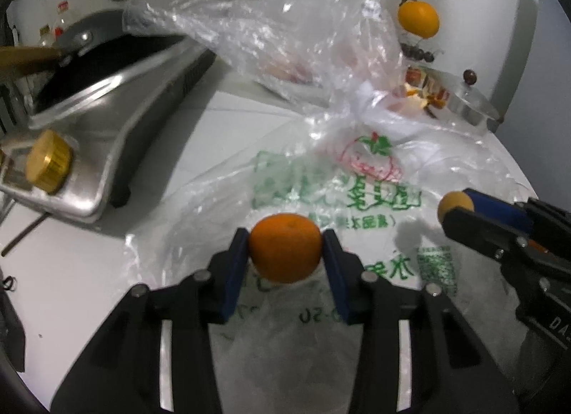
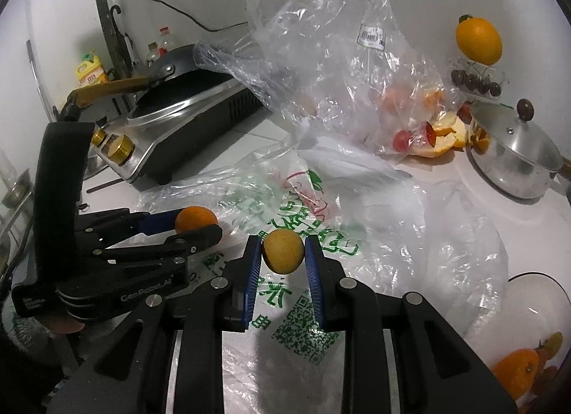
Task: Organize fruits
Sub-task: 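Carry the mandarin and yellow-green fruit with both tools over the white plate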
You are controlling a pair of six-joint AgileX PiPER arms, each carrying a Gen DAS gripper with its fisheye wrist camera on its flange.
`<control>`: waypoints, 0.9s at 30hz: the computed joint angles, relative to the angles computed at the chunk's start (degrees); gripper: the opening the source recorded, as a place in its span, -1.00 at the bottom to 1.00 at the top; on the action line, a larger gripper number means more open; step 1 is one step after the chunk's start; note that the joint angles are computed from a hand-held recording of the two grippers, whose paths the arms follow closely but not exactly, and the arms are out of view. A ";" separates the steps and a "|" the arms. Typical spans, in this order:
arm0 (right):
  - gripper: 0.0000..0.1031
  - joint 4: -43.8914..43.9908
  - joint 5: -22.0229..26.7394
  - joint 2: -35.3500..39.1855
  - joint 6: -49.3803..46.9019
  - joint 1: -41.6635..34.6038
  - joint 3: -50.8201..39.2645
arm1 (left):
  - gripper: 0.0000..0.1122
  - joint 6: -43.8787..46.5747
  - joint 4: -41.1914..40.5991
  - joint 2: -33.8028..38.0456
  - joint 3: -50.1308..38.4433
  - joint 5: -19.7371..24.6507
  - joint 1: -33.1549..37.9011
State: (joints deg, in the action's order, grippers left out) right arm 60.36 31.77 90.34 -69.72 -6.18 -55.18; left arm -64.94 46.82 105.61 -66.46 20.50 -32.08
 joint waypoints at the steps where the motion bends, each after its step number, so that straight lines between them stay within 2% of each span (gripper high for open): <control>1: -0.48 -0.02 0.03 -0.57 -0.07 -0.06 0.32 | -0.24 -3.54 3.46 -1.14 1.06 -0.16 -0.60; 8: -0.48 -0.60 0.77 -5.25 0.15 -1.04 2.60 | -0.24 -18.20 17.67 -7.51 6.30 -0.60 -4.12; 16: -0.48 -1.18 2.84 -11.89 0.53 -4.82 5.74 | -0.24 -21.12 20.13 -11.41 7.42 2.62 -8.74; 19: -0.48 -1.08 4.22 -14.26 0.20 -6.91 6.73 | -0.24 -23.39 22.63 -12.94 8.08 5.43 -11.52; 20: -0.48 -0.75 4.95 -15.05 -0.30 -7.73 7.12 | -0.24 -24.54 24.36 -13.22 8.02 8.07 -13.36; 22: -0.48 -0.04 6.51 -16.85 -1.34 -9.45 7.98 | -0.24 -25.98 26.30 -13.91 8.30 10.64 -15.42; 27: -0.48 0.71 9.70 -20.79 -3.04 -13.48 9.82 | -0.24 -29.49 30.06 -16.80 9.83 13.36 -19.55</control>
State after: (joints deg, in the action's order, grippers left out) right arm 61.07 41.47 69.55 -72.76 -19.66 -45.35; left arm -94.43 76.88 88.80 -56.63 33.85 -51.62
